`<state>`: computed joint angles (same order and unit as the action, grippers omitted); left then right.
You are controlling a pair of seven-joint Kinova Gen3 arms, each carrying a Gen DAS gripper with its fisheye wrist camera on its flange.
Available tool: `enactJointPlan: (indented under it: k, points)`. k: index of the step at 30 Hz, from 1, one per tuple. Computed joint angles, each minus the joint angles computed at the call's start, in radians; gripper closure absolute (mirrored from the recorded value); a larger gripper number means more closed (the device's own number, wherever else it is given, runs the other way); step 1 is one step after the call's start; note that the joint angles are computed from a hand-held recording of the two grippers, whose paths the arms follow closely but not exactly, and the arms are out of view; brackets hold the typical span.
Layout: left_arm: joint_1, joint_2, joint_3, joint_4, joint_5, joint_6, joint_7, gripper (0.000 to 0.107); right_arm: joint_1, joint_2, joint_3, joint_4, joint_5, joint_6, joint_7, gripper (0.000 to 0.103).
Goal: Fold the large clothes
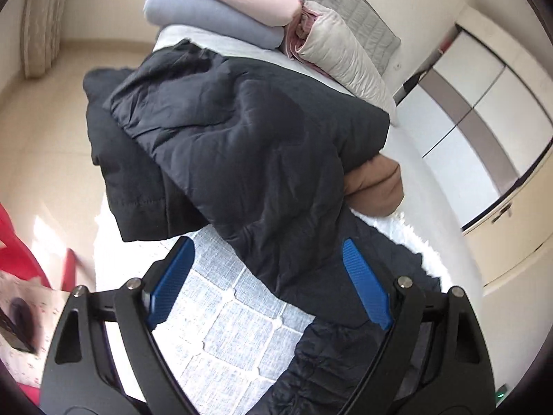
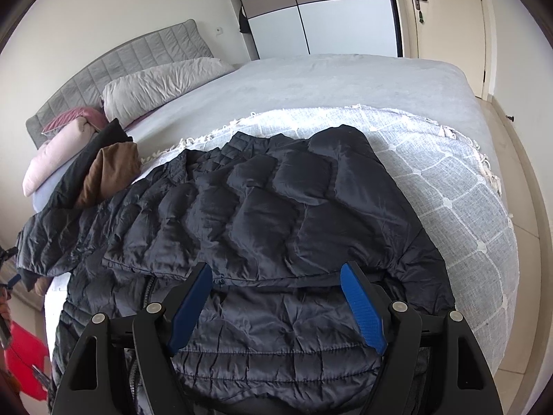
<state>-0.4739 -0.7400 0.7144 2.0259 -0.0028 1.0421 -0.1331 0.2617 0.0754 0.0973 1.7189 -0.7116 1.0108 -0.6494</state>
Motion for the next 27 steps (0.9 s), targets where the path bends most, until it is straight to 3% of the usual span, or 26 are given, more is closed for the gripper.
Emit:
enactJointPlan:
  k: [3,5,7,13,21,22,23,27]
  points:
    - [0.023,-0.025,-0.05,0.064,0.02,-0.071,0.013,0.029,-0.008,0.002,-0.004,0.0,0.016,-0.013,-0.01,0.025]
    - [0.033,-0.041,-0.074,0.099,0.028,-0.117,0.021,0.045,-0.011,0.003,-0.006,0.0,0.022,-0.017,-0.014,0.025]
    - [0.026,-0.047,-0.078,0.116,0.033,-0.141,0.029,0.052,-0.013,0.002,-0.008,0.002,0.027,-0.02,-0.012,0.025]
    - [-0.049,0.006,-0.015,0.065,0.0,-0.054,0.046,0.077,-0.021,0.002,-0.01,0.004,0.047,-0.031,-0.013,0.025]
    - [-0.011,0.089,-0.04,0.078,-0.007,-0.063,0.106,0.077,-0.019,0.003,-0.009,0.003,0.048,-0.027,-0.007,0.025]
    - [-0.017,0.095,-0.021,0.069,-0.025,-0.055,0.121,0.082,-0.019,0.002,-0.01,0.004,0.05,-0.027,-0.007,0.025]
    - [-0.029,0.097,0.005,0.056,-0.045,-0.039,0.136,0.101,-0.019,0.002,-0.01,0.003,0.051,-0.025,-0.005,0.025]
    - [-0.114,0.081,0.14,-0.057,-0.135,0.042,0.155,0.104,-0.016,-0.003,-0.007,0.003,0.047,-0.02,0.01,0.025]
